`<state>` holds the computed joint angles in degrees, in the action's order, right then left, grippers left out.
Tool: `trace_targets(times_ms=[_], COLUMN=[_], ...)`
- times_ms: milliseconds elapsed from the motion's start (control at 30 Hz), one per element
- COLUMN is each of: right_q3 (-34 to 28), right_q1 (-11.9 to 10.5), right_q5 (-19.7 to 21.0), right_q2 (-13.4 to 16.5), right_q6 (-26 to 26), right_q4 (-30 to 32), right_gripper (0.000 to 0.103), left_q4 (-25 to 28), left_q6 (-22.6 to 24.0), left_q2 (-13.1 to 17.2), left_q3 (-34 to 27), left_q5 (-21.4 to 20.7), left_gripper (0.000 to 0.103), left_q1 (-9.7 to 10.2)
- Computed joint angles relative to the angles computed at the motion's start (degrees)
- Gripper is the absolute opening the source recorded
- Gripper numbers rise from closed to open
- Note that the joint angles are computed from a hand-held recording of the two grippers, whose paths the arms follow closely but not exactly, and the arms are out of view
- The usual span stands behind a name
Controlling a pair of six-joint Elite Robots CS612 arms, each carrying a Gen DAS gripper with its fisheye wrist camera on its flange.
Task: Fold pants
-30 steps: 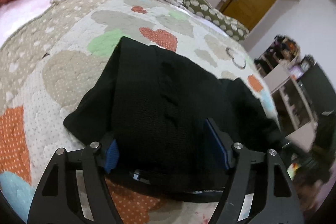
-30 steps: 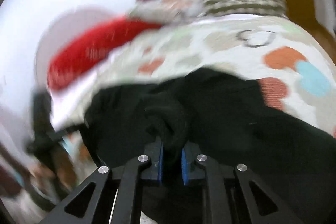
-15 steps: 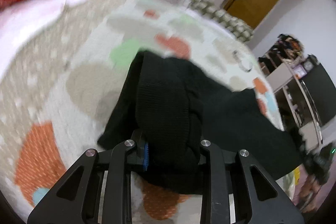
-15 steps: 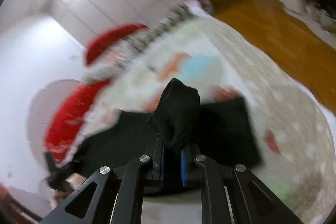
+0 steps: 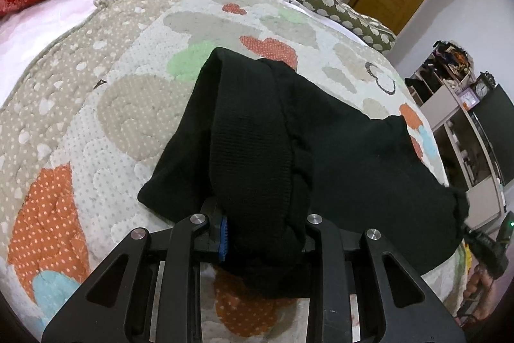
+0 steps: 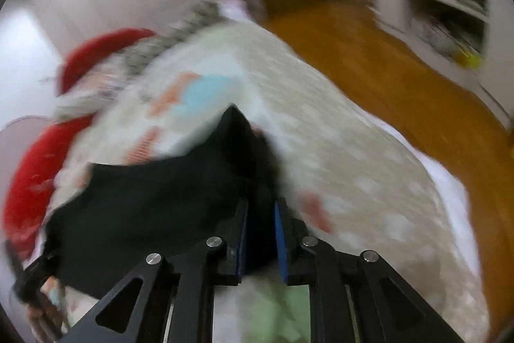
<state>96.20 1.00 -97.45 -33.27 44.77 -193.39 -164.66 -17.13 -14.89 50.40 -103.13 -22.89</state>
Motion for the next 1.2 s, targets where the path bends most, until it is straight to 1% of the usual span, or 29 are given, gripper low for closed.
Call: trace_targets(times_ms=[33,67,100,167,233,300,367,400,433,467,500,533,567,600,633,667,700,733,767,800,833,900,933,1000,1067,1133,1167,1200], right_q3=[0.96,1.93,2.32,2.11,1.06,-1.49,-4.57,-5.65,-6.52,-7.56,-7.84,-7.55,-7.21,-7.57,-8.44,-9.22,-9.95,-11.3,-13.08,-14.81,-16.45,-21.23,-24.76,-30.21,-36.36,-40.79,-43.27,-44.73], right_q1=[-0.25,-0.2,-0.01,0.29,0.43,0.5,0.74,0.76,0.81,0.82,0.65,0.43,0.58,1.03,1.61,1.99,2.21,2.36,2.4,2.56,2.75,3.4,3.8,4.28,4.69,4.81,4.64,4.44], right_q5=[0.16,-1.43,-3.16,-4.46,-3.11,0.68,3.51,4.39,4.31,3.15,2.97,3.59,2.94,1.45,0.16,0.25,1.26,3.5,5.24,6.8,7.78,9.15,9.73,10.62,11.2,11.96,14.31,16.55], right_q2=[-0.21,-0.85,-1.37,-1.9,-1.83,-0.86,0.32,0.82,1.22,1.63,1.85,1.89,1.74,1.47,1.38,1.54,1.74,2.24,3.06,3.81,4.59,6.58,8.07,10.39,13.14,15.23,16.59,17.45], right_q6=[1.37,2.35,1.91,-1.02,-3.78,-8.62,-12.93,-13.9,-13.73,-11.99,-10.28,-9.11,-8.22,-8.34,-9.89,-11.71,-13.31,-14.85,-15.77,-16.85,-17.86,-20.71,-22.83,-25.64,-27.97,-29.21,-29.96,-30.7], right_q4=[-1.84,-2.43,-2.42,-3.45,-4.76,-5.31,-2.35,-0.34,2.39,6.82,8.85,8.48,7.7,8.91,10.14,10.17,9.85,9.37,9.31,9.22,9.4,11.01,12.81,15.96,20.07,23.74,25.41,26.39], right_gripper=[0.02,0.02,0.02,0.02,0.02,0.021,0.023,0.023,0.023,0.023,0.023,0.023,0.023,0.025,0.026,0.028,0.031,0.033,0.039,0.047,0.049,0.05,0.05,0.054,0.056,0.056,0.054,0.027], left_q4=[0.01,0.09,0.32,0.5,-0.16,-0.63,-0.4,-0.14,0.24,0.42,0.89,1.24,1.29,0.86,0.29,-0.43,-1.43,-3.62,-4.97,-5.92,-6.06,-4.8,-3.79,-2.61,-1.05,1.87,2.79,3.83], left_q6=[0.45,0.64,0.74,0.05,-0.64,-0.95,-0.95,-0.81,-0.52,-0.5,-0.63,-0.74,-0.92,-1.33,-1.85,-2.24,-2.49,-2.52,-2.45,-2.66,-2.75,-2.1,-1.12,0.85,1.76,2.16,2.06,1.87], left_q2=[-0.06,-0.07,0.02,0.24,0.16,0.07,-0.04,-0.09,-0.2,-0.29,-0.46,-0.61,-0.8,-1.04,-1.45,-2.13,-2.54,-3.13,-3.44,-3.49,-3.32,-2.76,-2.45,-1.55,-0.48,1.14,1.61,2.16], left_q3=[0.11,0.09,-0.12,-0.52,-0.15,0.17,0.26,0.22,0.2,0.24,0.33,0.42,0.63,0.97,1.55,2.49,3.14,4.2,4.74,4.72,4.08,2.45,1.49,-0.54,-2.72,-6.02,-6.94,-8.0], left_q5=[0.06,-0.02,-0.28,-0.95,-0.81,-0.2,0.45,0.67,0.75,0.37,-0.17,-1.05,-1.92,-2.65,-2.44,-0.24,1.6,4.4,5.73,5.99,4.79,3.66,4.01,5.27,6.39,7.26,7.52,7.97], left_gripper=[0.024,0.024,0.024,0.024,0.024,0.024,0.024,0.024,0.024,0.025,0.028,0.028,0.031,0.032,0.038,0.045,0.047,0.048,0.048,0.049,0.053,0.055,0.055,0.055,0.055,0.055,0.055,0.055], left_q1=[-0.01,-0.01,0.05,0.2,0.18,0.04,-0.11,-0.16,-0.17,-0.08,0.07,0.3,0.54,0.79,0.94,0.83,0.67,0.46,0.37,0.41,0.52,0.46,0.15,-0.52,-0.91,-1.23,-1.29,-1.35])
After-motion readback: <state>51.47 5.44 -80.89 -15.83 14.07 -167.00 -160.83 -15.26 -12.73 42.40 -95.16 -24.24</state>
